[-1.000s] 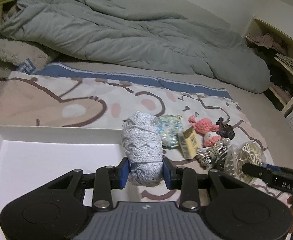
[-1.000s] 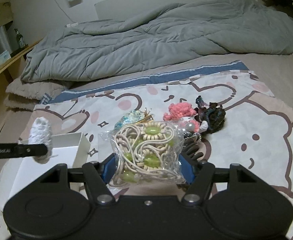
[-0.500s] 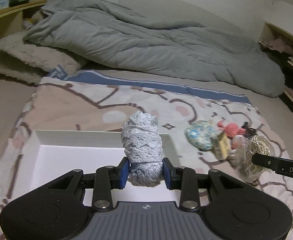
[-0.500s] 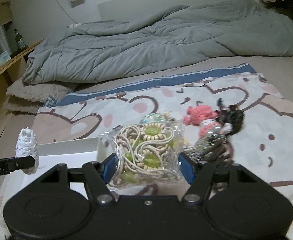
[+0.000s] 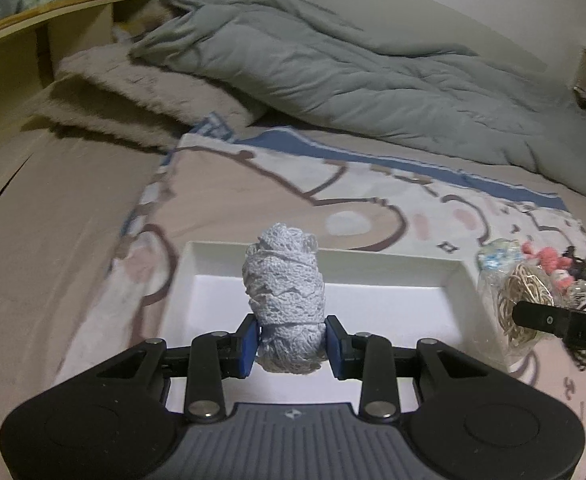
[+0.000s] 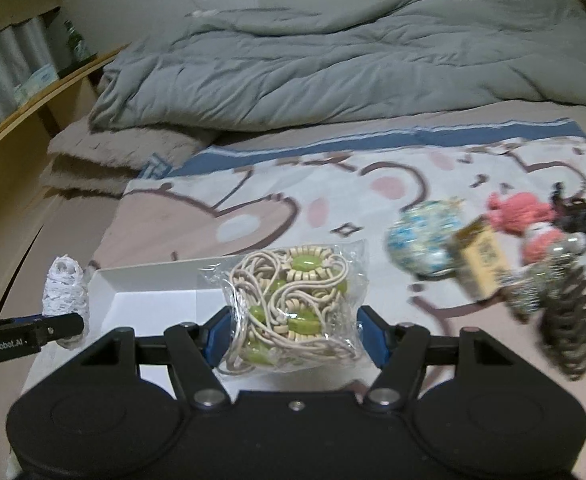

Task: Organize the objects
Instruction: 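Carry the lace roll and the cord bag into the white tray with both grippers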

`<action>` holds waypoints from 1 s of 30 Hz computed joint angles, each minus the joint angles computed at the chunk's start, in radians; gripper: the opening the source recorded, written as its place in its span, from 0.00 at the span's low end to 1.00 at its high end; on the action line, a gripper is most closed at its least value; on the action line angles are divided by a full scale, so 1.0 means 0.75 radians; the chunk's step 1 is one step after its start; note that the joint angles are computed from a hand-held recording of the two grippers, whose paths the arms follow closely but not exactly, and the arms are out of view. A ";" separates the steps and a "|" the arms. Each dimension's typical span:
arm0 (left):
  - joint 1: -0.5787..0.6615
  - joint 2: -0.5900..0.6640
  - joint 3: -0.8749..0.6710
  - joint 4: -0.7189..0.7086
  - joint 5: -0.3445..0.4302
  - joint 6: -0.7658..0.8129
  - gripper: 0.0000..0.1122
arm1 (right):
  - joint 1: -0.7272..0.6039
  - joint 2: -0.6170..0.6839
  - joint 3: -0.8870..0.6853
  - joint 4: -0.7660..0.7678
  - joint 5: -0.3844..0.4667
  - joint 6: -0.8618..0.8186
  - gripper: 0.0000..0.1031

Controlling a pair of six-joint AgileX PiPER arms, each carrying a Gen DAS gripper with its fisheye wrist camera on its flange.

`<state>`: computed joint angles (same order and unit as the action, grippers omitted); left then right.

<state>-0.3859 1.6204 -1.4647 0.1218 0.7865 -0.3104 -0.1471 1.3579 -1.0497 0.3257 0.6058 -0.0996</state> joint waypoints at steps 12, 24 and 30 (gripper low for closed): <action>0.141 0.056 0.049 -0.002 -0.092 0.194 0.33 | 0.325 0.245 -0.140 -0.213 -0.097 0.390 0.65; 0.189 0.169 0.013 -0.051 -0.160 0.272 0.36 | 0.440 0.502 -0.368 -0.148 -0.085 0.452 0.65; 0.171 0.171 0.028 0.120 -0.194 0.110 0.70 | 0.460 0.566 -0.401 -0.103 -0.129 0.453 0.85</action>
